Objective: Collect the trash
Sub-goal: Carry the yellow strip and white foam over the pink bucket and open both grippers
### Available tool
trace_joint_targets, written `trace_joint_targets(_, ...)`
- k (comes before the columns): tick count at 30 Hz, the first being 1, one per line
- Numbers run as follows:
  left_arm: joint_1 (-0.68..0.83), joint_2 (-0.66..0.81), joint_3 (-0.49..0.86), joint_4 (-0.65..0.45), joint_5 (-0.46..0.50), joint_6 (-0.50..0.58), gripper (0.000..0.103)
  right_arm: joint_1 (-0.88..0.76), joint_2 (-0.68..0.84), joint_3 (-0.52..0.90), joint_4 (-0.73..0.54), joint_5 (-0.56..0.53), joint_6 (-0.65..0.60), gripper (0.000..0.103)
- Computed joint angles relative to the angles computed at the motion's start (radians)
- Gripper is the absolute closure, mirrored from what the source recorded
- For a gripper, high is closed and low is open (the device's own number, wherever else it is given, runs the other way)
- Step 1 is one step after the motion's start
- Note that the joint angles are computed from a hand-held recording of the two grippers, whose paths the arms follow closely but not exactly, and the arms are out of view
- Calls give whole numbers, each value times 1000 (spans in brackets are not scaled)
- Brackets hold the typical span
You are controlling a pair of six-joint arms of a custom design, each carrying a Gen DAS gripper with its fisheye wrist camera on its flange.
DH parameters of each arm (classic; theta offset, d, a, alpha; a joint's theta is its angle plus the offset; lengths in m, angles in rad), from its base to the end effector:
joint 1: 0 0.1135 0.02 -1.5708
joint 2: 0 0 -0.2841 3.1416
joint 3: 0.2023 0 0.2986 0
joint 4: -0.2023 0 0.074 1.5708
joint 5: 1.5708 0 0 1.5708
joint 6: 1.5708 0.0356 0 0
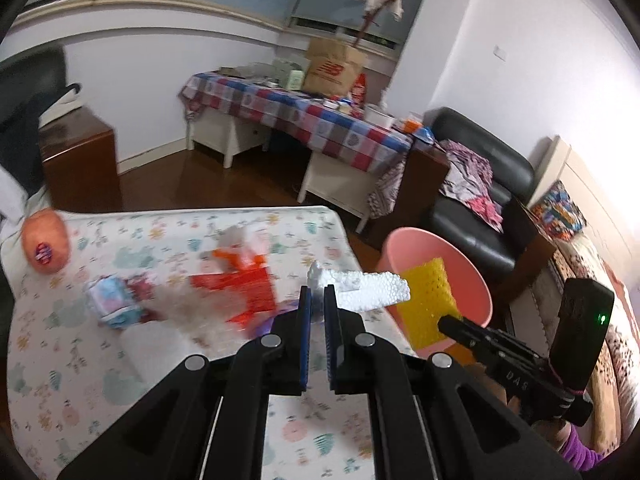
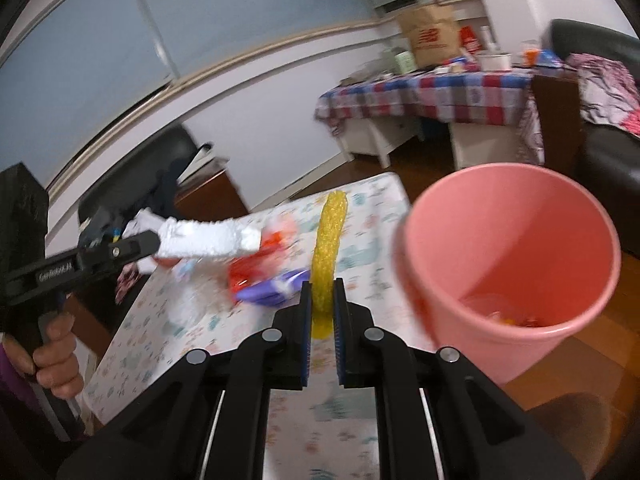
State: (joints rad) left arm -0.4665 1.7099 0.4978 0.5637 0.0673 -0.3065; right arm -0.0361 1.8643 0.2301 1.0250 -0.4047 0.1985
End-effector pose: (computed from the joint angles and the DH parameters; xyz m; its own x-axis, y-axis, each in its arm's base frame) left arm 0.2718 -0.1396 0.0759 -0.6641 -0.0026 -0.7477 0.3107 0.9086 -0.2792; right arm 0.2314 0.0057 0.0287 -0.6177 0.2037 -0.7596 -0.1711 0.9079 0.3826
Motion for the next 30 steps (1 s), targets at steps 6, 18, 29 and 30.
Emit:
trace_joint_targets(6,-86,75,106,-45,-45,4,98,-163,-3,-11,19,-68,-23,93)
trace_joint_targets(18,-181,209,286,-123,-87,34,98,-317,79,38,30,-93,-51,93)
trace_joint_targets(29,-247,342,446,-208,-118,67,98,-364,165,81,43,-85,-63,93)
trace_joint_targets(30,-254,358,465,-218,-122,75,98,-371,174,87,43,-86,-61,93)
